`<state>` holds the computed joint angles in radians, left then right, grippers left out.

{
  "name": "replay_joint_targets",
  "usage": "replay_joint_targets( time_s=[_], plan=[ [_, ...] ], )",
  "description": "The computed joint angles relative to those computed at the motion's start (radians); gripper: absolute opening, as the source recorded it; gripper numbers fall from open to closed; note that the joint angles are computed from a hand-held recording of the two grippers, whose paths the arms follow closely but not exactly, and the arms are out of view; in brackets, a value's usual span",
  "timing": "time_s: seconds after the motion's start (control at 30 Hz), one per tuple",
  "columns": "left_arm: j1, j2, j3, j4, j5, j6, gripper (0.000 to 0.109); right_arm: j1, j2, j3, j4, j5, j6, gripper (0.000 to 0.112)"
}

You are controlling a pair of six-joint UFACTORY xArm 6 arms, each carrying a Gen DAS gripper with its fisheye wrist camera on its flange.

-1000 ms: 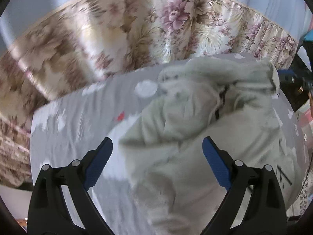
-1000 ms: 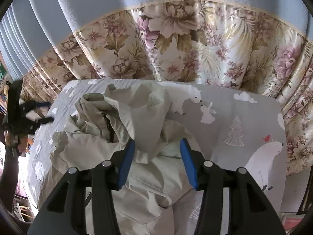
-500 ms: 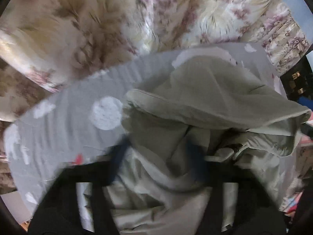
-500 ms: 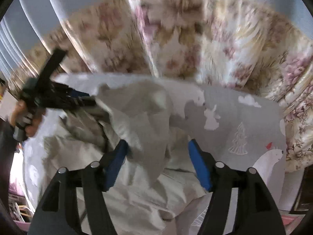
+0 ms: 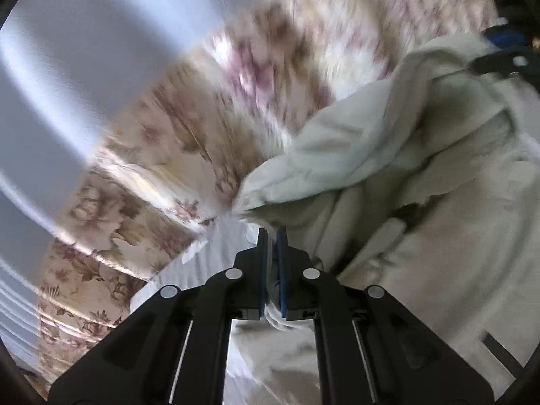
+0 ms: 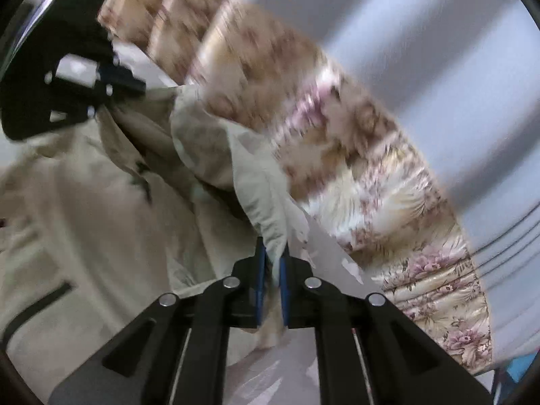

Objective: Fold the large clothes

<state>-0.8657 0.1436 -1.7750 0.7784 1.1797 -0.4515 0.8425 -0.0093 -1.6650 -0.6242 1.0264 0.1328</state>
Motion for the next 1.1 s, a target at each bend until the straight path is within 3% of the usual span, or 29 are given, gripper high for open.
replay_joint_targets(
  time_s=[0.07,0.17,0.3,0.43,0.47,0.53,0.6,0.77,0.9,1.0,1.1],
  plan=[
    [-0.054,-0.145,0.189,0.071,-0.054,-0.115,0.005,0.038,-0.105,0.122,0.033,-0.033,0.026,0.007],
    [-0.154,-0.280,0.417,0.146,-0.010,-0.229,0.005,0.084,-0.217,0.276,0.064,-0.033,0.070,0.007],
    [-0.208,-0.330,0.567,0.104,0.056,-0.291,0.005,0.108,-0.251,0.411,0.097,0.001,0.110,0.007],
    [-0.211,-0.376,0.644,0.098,0.083,-0.330,0.008,0.085,-0.225,0.446,0.103,0.000,0.112,0.007],
    [-0.207,-0.388,0.644,0.088,0.082,-0.337,0.010,0.080,-0.219,0.448,0.102,-0.001,0.112,0.007],
    [-0.192,-0.395,0.622,0.067,0.100,-0.334,0.024,0.068,-0.203,0.442,0.105,-0.008,0.109,0.007],
    [-0.189,-0.386,0.584,0.090,0.130,-0.343,0.048,0.067,-0.187,0.433,0.093,-0.009,0.107,0.007],
    [-0.176,-0.337,0.489,0.121,0.144,-0.281,0.065,0.076,-0.162,0.401,0.082,0.042,0.064,0.008],
    [-0.170,-0.301,0.437,0.152,0.146,-0.233,0.074,0.078,-0.169,0.371,0.127,0.076,0.035,0.013],
    [-0.151,-0.291,0.420,0.159,0.125,-0.208,0.077,0.074,-0.187,0.357,0.148,0.078,0.051,0.030],
    [-0.143,-0.277,0.400,0.164,0.114,-0.191,0.077,0.072,-0.200,0.335,0.166,0.078,0.050,0.033]
  ],
)
